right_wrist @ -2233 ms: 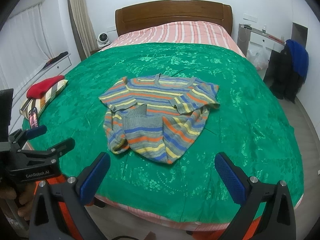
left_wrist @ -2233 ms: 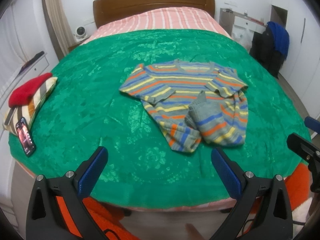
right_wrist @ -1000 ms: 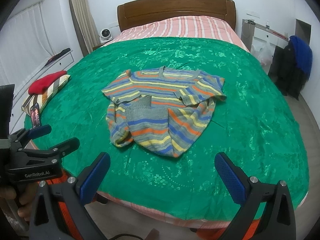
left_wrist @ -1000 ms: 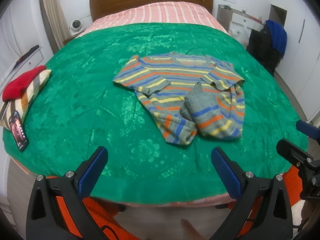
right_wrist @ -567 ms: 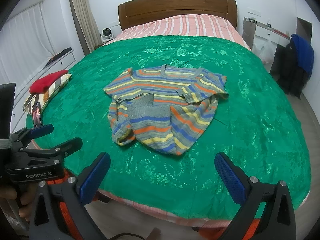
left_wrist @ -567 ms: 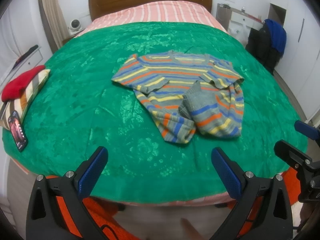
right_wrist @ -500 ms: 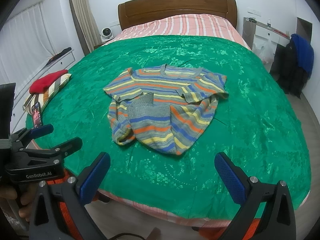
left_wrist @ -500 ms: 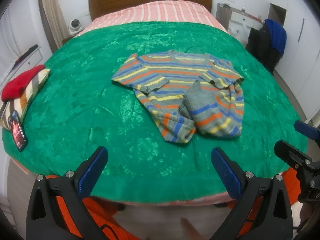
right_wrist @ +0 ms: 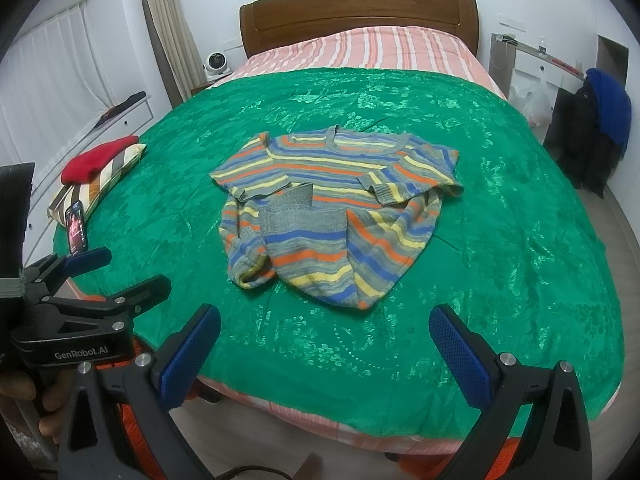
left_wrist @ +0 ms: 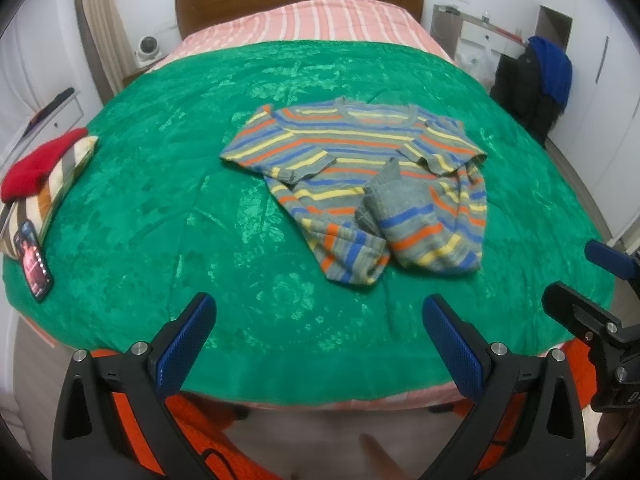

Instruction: Fold small clothes

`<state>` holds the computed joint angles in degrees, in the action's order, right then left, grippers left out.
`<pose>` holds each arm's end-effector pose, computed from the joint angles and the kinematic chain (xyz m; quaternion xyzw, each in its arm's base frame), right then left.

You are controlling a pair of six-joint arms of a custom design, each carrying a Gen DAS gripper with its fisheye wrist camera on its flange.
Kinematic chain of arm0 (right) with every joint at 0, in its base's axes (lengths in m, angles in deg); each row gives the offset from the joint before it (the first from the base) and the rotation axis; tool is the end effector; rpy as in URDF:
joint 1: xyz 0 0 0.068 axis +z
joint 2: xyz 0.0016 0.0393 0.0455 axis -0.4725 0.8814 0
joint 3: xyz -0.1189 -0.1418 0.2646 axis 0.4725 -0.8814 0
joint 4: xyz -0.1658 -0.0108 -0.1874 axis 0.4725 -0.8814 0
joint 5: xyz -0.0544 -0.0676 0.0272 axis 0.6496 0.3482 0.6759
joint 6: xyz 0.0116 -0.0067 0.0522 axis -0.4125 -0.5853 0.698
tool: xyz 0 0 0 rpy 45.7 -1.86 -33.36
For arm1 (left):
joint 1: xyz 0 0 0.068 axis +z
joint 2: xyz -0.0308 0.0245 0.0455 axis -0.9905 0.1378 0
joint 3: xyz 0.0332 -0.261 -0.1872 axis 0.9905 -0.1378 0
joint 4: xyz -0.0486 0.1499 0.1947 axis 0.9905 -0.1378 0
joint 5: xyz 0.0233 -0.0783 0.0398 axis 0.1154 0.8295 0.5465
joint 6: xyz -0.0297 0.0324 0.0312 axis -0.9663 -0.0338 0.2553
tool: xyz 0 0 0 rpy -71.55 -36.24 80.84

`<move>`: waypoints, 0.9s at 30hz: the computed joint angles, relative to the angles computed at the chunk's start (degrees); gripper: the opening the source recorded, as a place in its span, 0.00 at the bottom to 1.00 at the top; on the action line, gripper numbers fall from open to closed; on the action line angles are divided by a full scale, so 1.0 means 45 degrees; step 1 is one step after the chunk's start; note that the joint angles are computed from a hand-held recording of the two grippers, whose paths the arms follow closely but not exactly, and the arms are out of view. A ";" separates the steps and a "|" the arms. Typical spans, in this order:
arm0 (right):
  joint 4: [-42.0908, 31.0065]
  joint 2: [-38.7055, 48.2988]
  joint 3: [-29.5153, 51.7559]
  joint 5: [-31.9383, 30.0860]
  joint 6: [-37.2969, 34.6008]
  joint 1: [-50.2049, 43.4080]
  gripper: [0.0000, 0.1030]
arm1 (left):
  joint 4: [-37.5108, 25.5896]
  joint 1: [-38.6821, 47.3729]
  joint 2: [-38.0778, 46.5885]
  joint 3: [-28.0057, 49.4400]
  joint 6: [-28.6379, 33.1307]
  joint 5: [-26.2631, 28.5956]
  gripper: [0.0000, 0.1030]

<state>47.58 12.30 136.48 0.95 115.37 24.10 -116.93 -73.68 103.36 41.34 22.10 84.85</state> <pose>0.1373 0.1581 0.2999 0.0089 0.9428 0.1163 0.3122 0.1951 0.0209 0.2801 0.1184 0.9432 -0.0332 0.3085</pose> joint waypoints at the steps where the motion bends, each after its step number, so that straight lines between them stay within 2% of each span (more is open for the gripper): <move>1: 0.0000 0.0000 0.0000 0.0000 0.0000 0.0000 1.00 | -0.0012 0.0003 0.0003 -0.0004 0.0004 0.0009 1.00; 10: 0.0185 0.0164 0.0008 -0.0206 -0.0111 0.0014 1.00 | -0.0151 0.0051 0.0123 0.0062 0.0001 0.0102 1.00; 15: 0.0279 0.0210 -0.0040 -0.0221 -0.0168 0.0079 1.00 | -0.0422 0.0436 0.0534 0.0302 0.0369 0.0578 1.00; 21: 0.1149 -0.0890 -0.0944 -0.0101 -0.0650 -0.0864 1.00 | -0.1400 0.3274 0.3360 0.2085 0.2194 0.3449 1.00; 24: 0.2483 -0.1315 -0.1861 -0.1410 -0.1999 -0.2632 1.00 | -0.2791 0.3568 0.5202 0.3215 0.3053 0.4610 0.99; 25: 0.3147 -0.0969 -0.2140 -0.2289 -0.2821 -0.3463 1.00 | -0.3030 0.3369 0.5551 0.3356 0.3229 0.4764 0.99; 27: 0.4043 0.0081 -0.2240 -0.3689 -0.3926 -0.4551 1.00 | -0.2707 0.2458 0.6108 0.3280 0.2996 0.4672 0.96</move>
